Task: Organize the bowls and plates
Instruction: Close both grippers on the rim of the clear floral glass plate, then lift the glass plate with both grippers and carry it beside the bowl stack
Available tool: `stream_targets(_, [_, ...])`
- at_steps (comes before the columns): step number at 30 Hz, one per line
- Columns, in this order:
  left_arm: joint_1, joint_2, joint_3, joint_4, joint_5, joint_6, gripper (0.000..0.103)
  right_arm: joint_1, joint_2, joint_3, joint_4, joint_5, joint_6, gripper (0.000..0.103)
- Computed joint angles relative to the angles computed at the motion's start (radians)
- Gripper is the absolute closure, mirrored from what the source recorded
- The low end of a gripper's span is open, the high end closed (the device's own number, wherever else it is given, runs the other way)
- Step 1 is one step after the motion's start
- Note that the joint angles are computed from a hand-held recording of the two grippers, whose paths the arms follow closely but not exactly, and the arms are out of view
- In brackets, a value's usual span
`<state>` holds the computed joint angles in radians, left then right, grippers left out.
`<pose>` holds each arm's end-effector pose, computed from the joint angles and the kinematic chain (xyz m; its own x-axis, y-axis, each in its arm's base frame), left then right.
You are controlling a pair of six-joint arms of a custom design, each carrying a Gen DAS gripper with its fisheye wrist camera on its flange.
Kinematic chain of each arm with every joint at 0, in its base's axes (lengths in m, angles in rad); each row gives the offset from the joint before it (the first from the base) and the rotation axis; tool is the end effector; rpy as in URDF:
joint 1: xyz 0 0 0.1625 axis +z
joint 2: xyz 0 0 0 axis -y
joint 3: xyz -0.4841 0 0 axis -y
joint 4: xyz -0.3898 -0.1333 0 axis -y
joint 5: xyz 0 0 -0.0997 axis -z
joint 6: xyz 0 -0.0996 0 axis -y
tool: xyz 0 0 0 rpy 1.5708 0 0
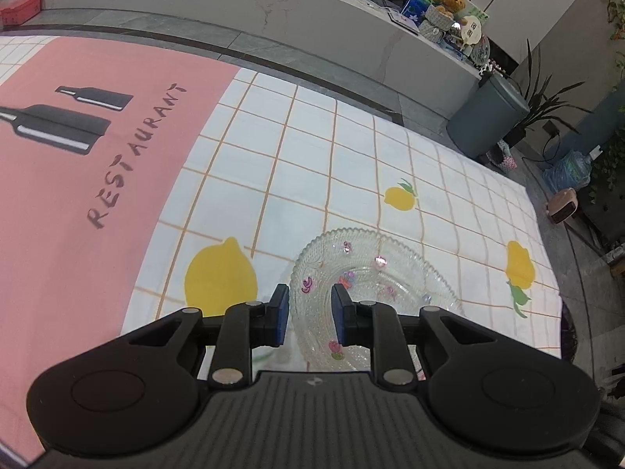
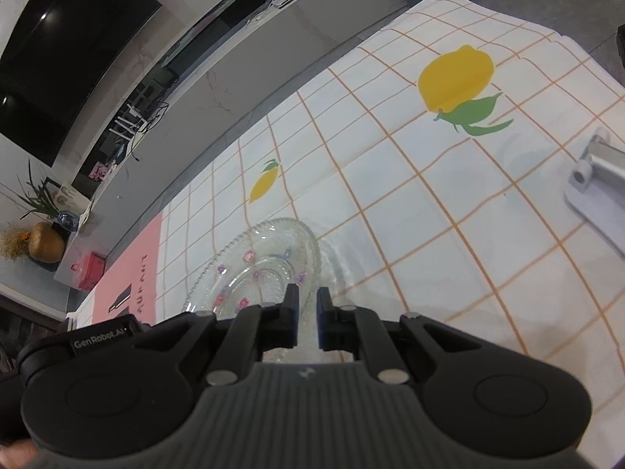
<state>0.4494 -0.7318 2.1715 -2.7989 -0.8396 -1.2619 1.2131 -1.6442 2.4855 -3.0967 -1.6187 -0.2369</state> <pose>-0.3573 -0.3941 0.0061 -0.8988 -0.1823 -0.3986 0.0800 0.8259 -0.5581 -0.0072 -0.3864 0.3407 -0.9628 0.1972 0.1845 0.0466 0.7941 -0.6060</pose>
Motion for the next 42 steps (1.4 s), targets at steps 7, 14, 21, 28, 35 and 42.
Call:
stream_targets(7, [-0.077, -0.048, 0.025, 0.099, 0.019, -0.095, 0.078, 0.005, -0.096, 0.041, 0.045, 0.011, -0.014, 0.096])
stream_targets(14, [-0.168, -0.115, 0.07, 0.188, 0.03, -0.21, 0.078, 0.017, -0.219, 0.094, 0.088, 0.037, -0.05, 0.096])
stream_targets(21, [-0.26, -0.171, 0.11, 0.262, 0.014, -0.321, 0.078, 0.025, -0.362, 0.137, 0.164, 0.043, -0.06, 0.096])
stream_targets(28, [-0.356, -0.217, 0.161, 0.292, -0.022, -0.415, 0.078, 0.03, -0.527, 0.167, 0.278, 0.029, -0.085, 0.096])
stream_targets(35, [-0.438, -0.241, 0.211, 0.307, -0.093, -0.536, 0.078, -0.013, -0.71, 0.194, 0.43, 0.035, -0.141, 0.096])
stream_targets(42, [-0.483, -0.24, 0.248, 0.308, -0.145, -0.594, 0.078, -0.131, -0.837, 0.222, 0.576, 0.051, -0.217, 0.096])
